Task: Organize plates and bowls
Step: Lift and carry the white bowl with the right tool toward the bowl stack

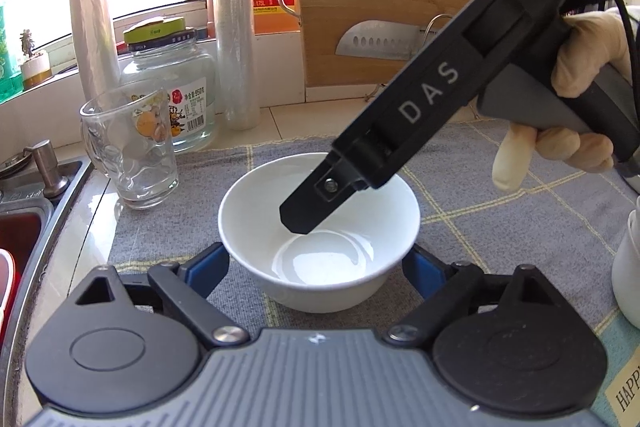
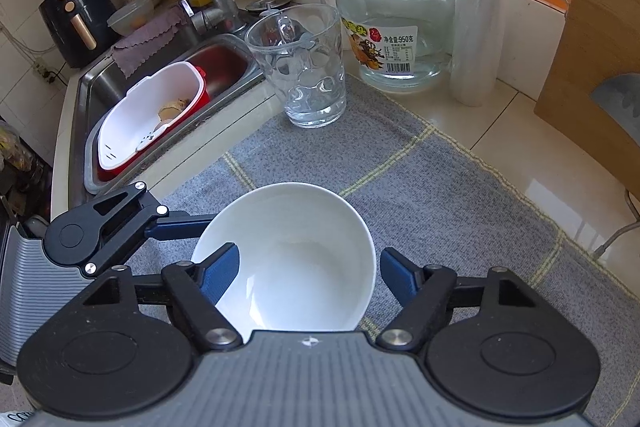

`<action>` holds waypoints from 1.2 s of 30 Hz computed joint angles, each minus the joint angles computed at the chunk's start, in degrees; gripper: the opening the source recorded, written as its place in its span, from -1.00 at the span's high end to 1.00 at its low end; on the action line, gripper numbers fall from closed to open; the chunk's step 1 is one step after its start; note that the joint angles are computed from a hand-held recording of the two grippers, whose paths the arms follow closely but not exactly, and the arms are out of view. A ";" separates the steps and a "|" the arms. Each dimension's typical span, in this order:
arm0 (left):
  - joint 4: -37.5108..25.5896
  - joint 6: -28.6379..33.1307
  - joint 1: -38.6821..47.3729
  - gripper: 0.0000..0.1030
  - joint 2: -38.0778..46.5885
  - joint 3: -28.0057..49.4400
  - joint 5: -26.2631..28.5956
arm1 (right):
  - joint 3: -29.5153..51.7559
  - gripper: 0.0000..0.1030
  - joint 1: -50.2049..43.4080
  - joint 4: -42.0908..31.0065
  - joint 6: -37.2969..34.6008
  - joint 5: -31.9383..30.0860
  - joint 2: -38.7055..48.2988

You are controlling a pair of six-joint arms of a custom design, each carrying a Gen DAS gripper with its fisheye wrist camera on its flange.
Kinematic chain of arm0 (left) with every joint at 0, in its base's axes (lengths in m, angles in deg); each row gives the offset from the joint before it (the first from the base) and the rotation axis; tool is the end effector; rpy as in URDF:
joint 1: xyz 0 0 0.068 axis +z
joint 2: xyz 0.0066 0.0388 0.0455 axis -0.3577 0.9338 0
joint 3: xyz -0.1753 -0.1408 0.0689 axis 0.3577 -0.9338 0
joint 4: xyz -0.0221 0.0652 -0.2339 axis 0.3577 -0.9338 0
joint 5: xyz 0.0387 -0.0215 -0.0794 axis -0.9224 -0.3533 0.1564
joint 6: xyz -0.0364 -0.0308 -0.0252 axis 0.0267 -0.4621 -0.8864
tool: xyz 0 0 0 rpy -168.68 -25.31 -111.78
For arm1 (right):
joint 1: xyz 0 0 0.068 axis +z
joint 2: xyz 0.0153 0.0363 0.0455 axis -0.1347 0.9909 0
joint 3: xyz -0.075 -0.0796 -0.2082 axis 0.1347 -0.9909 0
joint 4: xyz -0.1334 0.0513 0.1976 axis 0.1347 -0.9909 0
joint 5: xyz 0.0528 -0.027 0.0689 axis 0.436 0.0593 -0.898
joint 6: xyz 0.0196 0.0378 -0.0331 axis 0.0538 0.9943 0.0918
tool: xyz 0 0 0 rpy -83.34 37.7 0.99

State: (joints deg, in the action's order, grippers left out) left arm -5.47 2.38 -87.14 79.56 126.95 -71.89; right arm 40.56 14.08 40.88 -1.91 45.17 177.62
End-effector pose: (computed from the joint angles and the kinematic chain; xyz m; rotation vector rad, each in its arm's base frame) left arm 0.1350 -0.2429 0.0971 0.1274 2.1933 -0.0154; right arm 0.3252 0.1510 0.1680 -1.2572 2.3567 0.7568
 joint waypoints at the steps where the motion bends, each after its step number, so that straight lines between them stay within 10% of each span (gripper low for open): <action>1: 0.07 0.04 -0.03 -0.79 0.01 -0.01 0.01 | 0.28 -0.58 0.06 -0.06 0.05 0.02 0.30; 22: 1.73 2.35 0.83 -0.78 -0.54 -0.85 1.32 | 1.87 -0.53 0.44 -1.64 0.35 -0.63 1.62; 36: -10.29 -3.25 -3.93 -0.78 -3.61 3.12 -0.22 | -0.38 -0.53 -1.56 -6.74 -1.01 -3.88 -3.75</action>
